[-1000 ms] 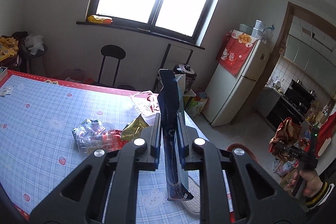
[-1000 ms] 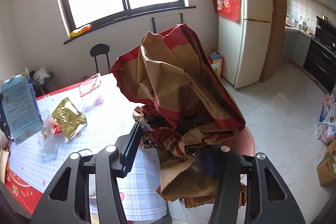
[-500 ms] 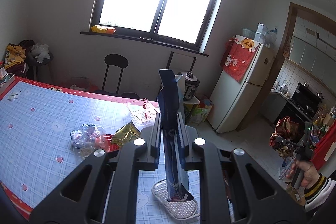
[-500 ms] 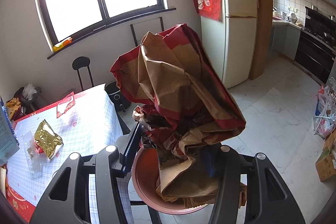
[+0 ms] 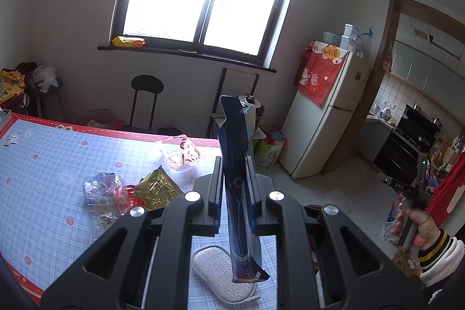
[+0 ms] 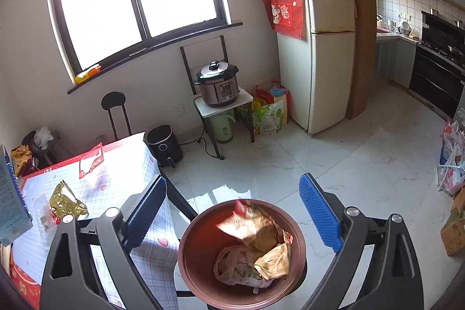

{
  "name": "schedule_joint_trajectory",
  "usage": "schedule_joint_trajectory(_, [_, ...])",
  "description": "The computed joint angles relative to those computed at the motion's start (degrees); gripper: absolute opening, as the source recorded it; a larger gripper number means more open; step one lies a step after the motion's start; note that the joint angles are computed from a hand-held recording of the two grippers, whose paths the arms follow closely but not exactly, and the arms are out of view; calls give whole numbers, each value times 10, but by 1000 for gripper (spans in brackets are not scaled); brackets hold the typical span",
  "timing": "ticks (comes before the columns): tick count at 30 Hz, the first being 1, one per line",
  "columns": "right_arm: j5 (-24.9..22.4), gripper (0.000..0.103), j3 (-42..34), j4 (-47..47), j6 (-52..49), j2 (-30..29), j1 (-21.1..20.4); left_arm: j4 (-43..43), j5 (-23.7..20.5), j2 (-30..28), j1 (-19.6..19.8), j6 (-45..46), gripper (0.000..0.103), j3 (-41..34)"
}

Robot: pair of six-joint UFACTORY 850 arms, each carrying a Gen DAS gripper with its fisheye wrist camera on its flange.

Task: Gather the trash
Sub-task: 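Lower the blue box into the bin and open the left tool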

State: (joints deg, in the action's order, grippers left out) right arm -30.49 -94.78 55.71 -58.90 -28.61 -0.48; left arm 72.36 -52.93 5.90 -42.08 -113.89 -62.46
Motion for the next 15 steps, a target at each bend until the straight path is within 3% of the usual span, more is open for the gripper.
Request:
schedule_joint_trajectory(7, [18, 97, 46, 35, -27, 48, -18, 17, 71, -41, 15, 23, 17, -39])
schedule_joint_trajectory(15, [15, 97, 90, 40, -47, 87, -58, 30, 193, -131, 44, 56, 17, -120])
